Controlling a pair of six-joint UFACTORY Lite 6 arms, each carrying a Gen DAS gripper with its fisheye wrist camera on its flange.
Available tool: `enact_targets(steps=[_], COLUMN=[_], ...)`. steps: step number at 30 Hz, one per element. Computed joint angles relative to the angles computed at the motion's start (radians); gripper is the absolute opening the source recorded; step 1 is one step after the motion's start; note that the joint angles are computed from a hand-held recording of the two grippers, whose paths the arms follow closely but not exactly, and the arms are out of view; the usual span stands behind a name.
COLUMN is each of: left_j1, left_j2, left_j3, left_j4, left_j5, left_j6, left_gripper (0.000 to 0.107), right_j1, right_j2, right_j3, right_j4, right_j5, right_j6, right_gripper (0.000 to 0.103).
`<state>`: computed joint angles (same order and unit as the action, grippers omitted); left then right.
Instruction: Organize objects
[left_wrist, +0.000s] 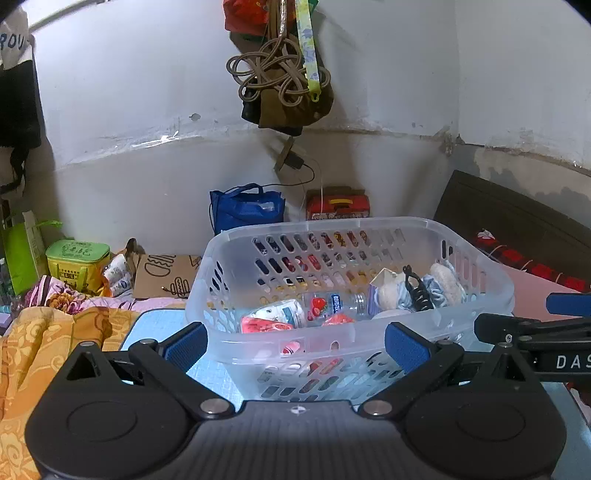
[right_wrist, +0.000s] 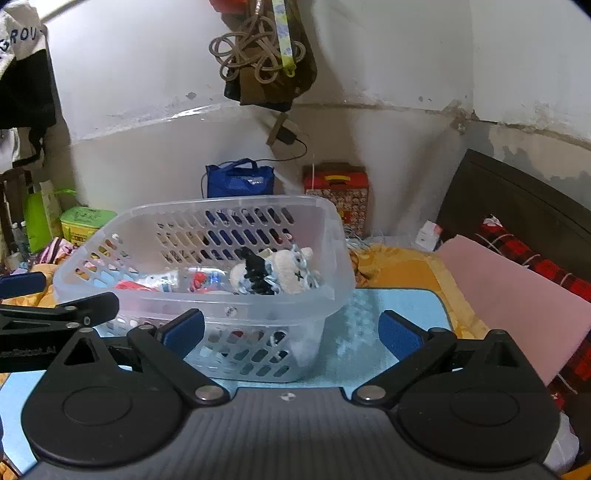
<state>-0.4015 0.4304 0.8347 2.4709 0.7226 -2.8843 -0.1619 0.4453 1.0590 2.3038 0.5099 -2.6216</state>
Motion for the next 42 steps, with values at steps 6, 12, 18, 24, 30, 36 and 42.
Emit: enact_targets(steps=[6, 12, 18, 24, 30, 36, 42], left_j1=[-0.001, 0.008, -0.001, 0.004, 0.004, 0.007, 0.044], left_j2=[-0.016, -0.013, -0.003, -0.003, 0.024, 0.026, 0.006], left_j3=[-0.028, -0.028, -0.022, -0.027, 0.001, 0.004, -0.019], left_j4=[0.028, 0.036, 0.010, 0.015, 0.002, -0.009, 0.073], left_j5=[0.033, 0.026, 0.043, 0.053, 0.040, 0.035, 0.008], left_j6=[-0.038, -0.040, -0.012, -0.023, -0.014, 0.001, -0.070], left_gripper=[0.103, 0.103, 0.103, 0.103, 0.103, 0.103, 0.103], right_j1=[0.015, 0.033, 0.031, 0.036, 0.040, 0.047, 0.058], right_j2=[-0.019, -0.026, -0.020, -0.032, -0.025, -0.007, 0.001], right_j3=[-0.039, -0.049, -0.041, -0.055, -0.049, -0.028, -0.026], right_j4=[0.093, 0.153, 0.140, 0.178, 0.197, 0.192, 0.225], right_j5=[0.023, 0.007, 0.002, -0.003, -0.010, -0.015, -0.024], right_j6=[-0.099, -0.155, -0.132, -0.167, -0.186, -0.172, -0.202], right_gripper=[0.103, 0.103, 0.103, 0.103, 0.103, 0.103, 0.103])
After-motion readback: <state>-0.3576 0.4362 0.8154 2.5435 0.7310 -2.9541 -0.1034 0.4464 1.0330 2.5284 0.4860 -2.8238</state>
